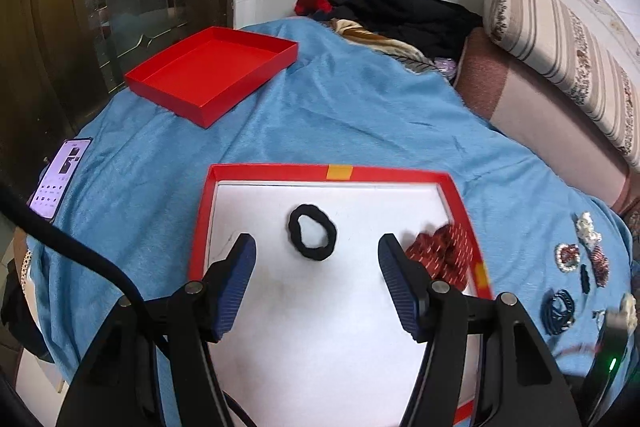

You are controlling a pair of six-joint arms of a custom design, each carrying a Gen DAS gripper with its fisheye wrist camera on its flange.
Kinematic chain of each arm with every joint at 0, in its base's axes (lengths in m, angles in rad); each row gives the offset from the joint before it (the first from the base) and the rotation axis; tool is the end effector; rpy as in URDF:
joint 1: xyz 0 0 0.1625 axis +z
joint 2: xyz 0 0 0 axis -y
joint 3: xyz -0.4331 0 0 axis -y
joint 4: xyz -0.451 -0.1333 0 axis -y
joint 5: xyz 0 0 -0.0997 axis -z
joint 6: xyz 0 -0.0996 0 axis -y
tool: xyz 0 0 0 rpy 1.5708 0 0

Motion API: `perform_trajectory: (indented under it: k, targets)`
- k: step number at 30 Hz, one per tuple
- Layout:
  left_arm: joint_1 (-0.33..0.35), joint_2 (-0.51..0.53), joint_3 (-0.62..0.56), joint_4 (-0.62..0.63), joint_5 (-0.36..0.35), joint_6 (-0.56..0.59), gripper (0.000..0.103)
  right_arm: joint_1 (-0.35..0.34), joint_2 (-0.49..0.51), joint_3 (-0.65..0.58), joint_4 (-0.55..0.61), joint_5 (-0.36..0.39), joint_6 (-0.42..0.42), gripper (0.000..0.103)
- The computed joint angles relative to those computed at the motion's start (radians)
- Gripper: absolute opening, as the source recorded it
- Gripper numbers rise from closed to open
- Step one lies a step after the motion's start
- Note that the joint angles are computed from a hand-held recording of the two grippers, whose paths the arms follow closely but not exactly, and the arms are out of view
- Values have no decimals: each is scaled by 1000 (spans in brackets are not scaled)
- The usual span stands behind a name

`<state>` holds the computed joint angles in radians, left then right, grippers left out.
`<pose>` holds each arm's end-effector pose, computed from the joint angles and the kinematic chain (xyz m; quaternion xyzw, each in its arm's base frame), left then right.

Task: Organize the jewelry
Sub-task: 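Move both open tools back over the remaining jewelry, then grasp the blue striped watch with the left tool while the right tool grasps a black hair tie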

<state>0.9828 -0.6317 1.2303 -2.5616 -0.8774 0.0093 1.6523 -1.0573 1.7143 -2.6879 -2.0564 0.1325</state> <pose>-0.3040 -0.8111 0.1314 0.2081 0.9011 -0.2707 0.2671 0.1434 -0.6889 0.2296 -0.0789 -0.9434 0.2451 0.2091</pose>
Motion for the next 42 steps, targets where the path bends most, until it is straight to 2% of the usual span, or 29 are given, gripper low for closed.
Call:
perform_trajectory:
  k: [5,9,13,16,20,25,28,32,38,42]
  targets:
    - [-28,-9,22,-7,-14,-1,63,25,-27,70,-44,10,19,11]
    - [-54,-9,35,0,-24,-3,63,17,-51,107,-97,51,-13,18]
    - [-85,1,47,2,-29,2,65,12,-129,190,-240,43,-27,50]
    - [-109,14,55,2,-49,0,68,2,-195,253,-304,11,-53,51]
    - [-141,38,67,19,-117,5,68,-39,-318,363,-351,-37,-66,51]
    - [-179,92,71,51,-236,59,68,-122,-456,460,-374,-92,-71,51]
    - [-194,136,56,85,-294,96,68,-178,-514,480,-383,-109,-117,51]
    - [-213,185,42,115,-318,147,68,-229,-554,476,-369,-90,-145,51]
    - [-222,265,-26,178,-322,191,67,-273,-538,426,-376,-10,-191,51]
    - [-209,300,-72,232,-341,181,47,-292,-482,338,-329,45,-240,51]
